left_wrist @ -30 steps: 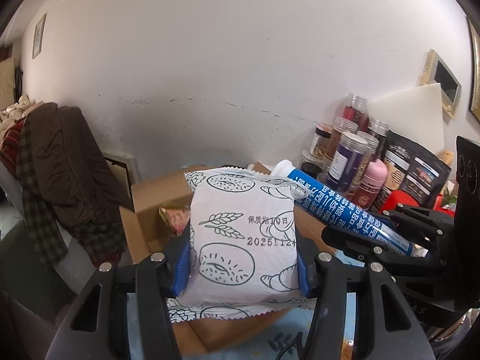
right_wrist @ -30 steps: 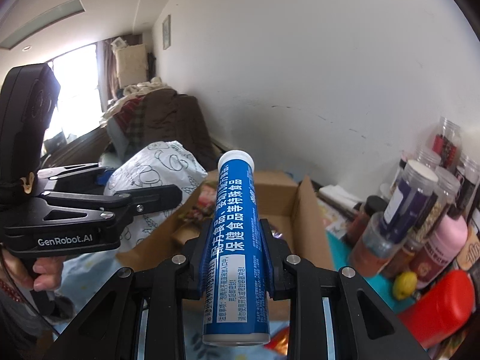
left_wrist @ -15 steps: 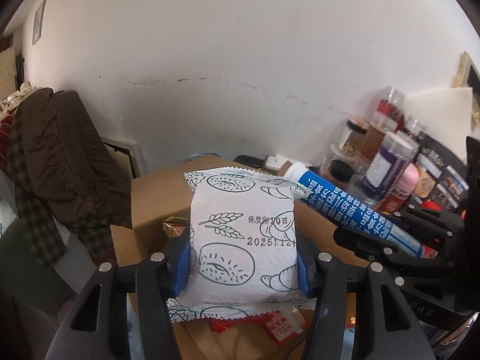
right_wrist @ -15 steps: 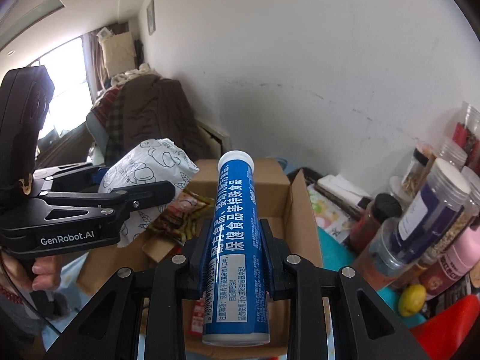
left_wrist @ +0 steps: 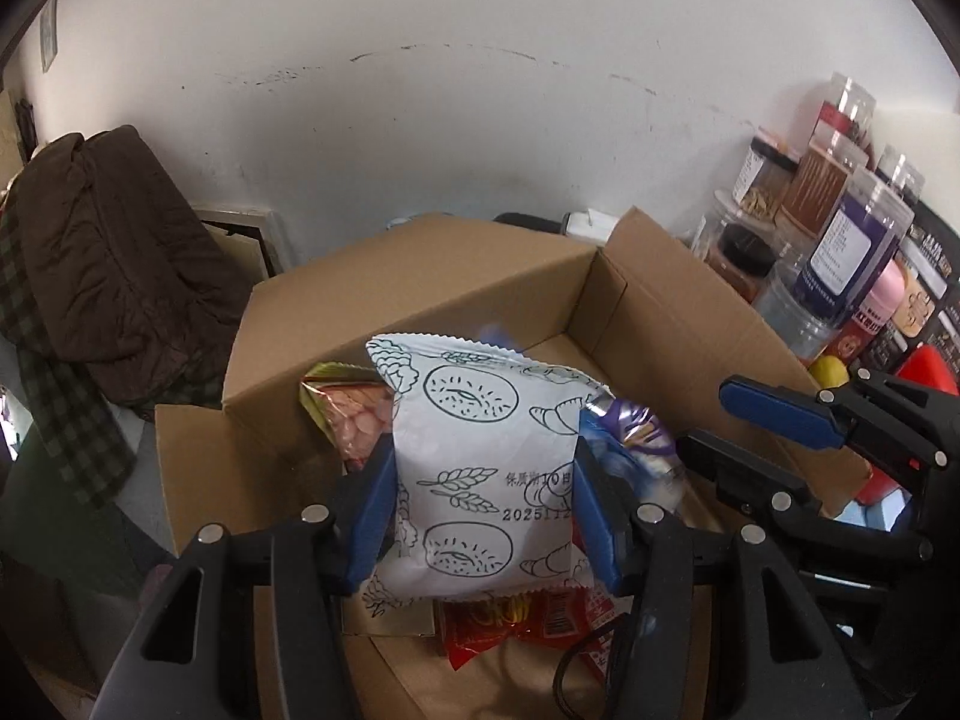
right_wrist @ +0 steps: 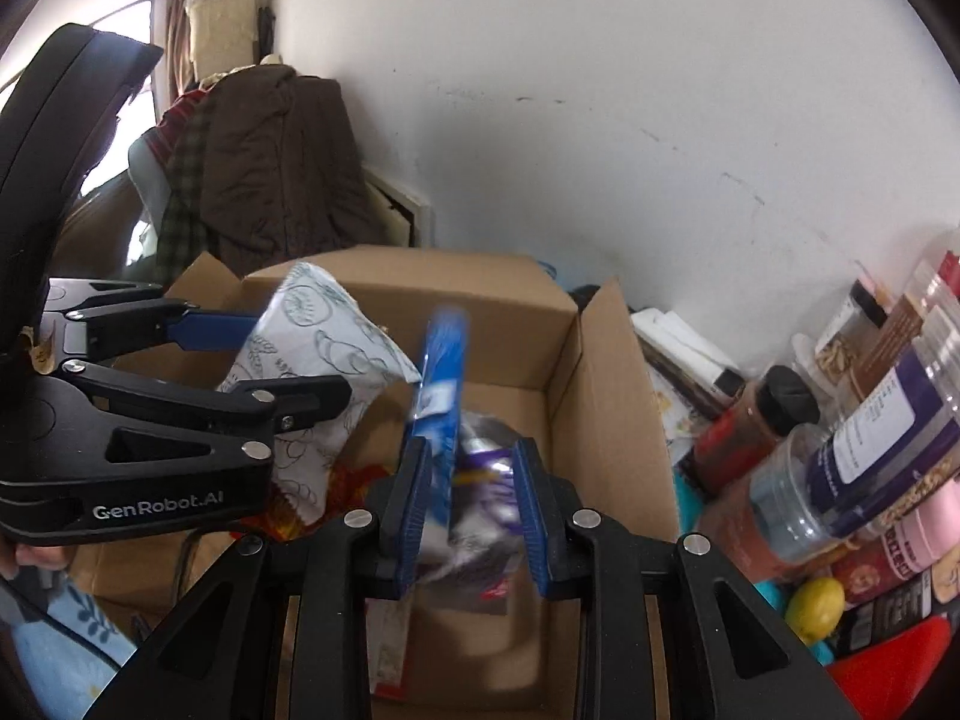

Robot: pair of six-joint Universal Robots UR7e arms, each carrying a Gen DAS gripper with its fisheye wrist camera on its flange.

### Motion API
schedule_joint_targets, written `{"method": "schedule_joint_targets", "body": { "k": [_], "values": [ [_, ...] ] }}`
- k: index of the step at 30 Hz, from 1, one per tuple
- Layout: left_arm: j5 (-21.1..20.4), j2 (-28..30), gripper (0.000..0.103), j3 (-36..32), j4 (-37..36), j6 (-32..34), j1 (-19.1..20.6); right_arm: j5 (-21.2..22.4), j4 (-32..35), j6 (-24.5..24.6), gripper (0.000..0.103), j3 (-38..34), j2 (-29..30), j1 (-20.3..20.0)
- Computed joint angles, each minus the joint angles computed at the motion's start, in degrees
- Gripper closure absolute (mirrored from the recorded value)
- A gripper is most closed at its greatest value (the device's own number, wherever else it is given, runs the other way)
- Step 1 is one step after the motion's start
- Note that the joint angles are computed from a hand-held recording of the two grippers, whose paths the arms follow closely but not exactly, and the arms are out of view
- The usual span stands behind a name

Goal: Organize snacks
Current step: 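Lower the bun packet and blue tube into the box and open both tools, then withdraw both tools from the box back over the table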

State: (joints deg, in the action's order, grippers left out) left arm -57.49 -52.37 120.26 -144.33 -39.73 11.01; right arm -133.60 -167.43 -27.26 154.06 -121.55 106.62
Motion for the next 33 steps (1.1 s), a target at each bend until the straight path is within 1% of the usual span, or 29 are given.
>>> {"method": "schedule_joint_targets", "body": {
  "k": [6,9,10,12,13,15,19,25,29,31,32,33],
  "values": [
    [-0.1,0.7,0.048,-1.5,3.5,-0.2,-0.2,-1.2,1.0,0.2,0.075,0.2,-0.8,0.3],
    [-0.5,0.6,0.047,-1.8,5.8,-1.4,-0.5,-3.1,2.1,1.1,0.075,0.2,-0.9,1.8],
    [-0.4,0.5,0.045,-1.8,6.2,-1.9,-0.6,-3.8,2.4,1.4,0.075,0.2,-0.9,2.3],
    [0.7,-0.1,0.035,-1.5,7.0,-2.9,-1.3,-5.3,3.4,2.7,0.074,0.0,-0.9,3.6],
    [1.8,-0.5,0.033,-1.4,7.3,-3.5,-1.8,-5.8,3.8,3.1,0.073,-0.1,-1.1,4.1],
    [3.5,-1.1,0.027,-1.2,7.7,-4.0,-2.7,-7.1,5.4,4.5,0.065,-0.5,-1.8,5.5],
    [4.9,-2.7,0.026,-1.2,9.1,-5.1,-3.9,-9.1,9.0,7.4,0.064,-1.5,-3.1,8.6],
    [5.9,-5.4,0.026,-1.1,10.7,-7.1,-6.3,-12.8,15.3,13.0,0.064,-3.8,-4.2,14.9],
    [7.1,-7.9,0.026,-0.9,11.7,-8.5,-8.4,-16.7,20.5,18.4,0.064,-5.7,-4.4,21.1],
    [7.5,-8.9,0.026,-1.1,12.3,-8.6,-9.5,-18.6,23.7,21.4,0.061,-6.8,-4.6,24.2],
    [7.7,-9.3,0.026,-1.2,12.6,-8.8,-10.0,-19.6,25.5,23.3,0.057,-7.4,-4.7,26.1],
    [8.0,-9.9,0.026,-1.2,13.0,-9.2,-10.7,-20.6,27.7,25.6,0.055,-8.1,-4.8,28.0]
  ]
}}
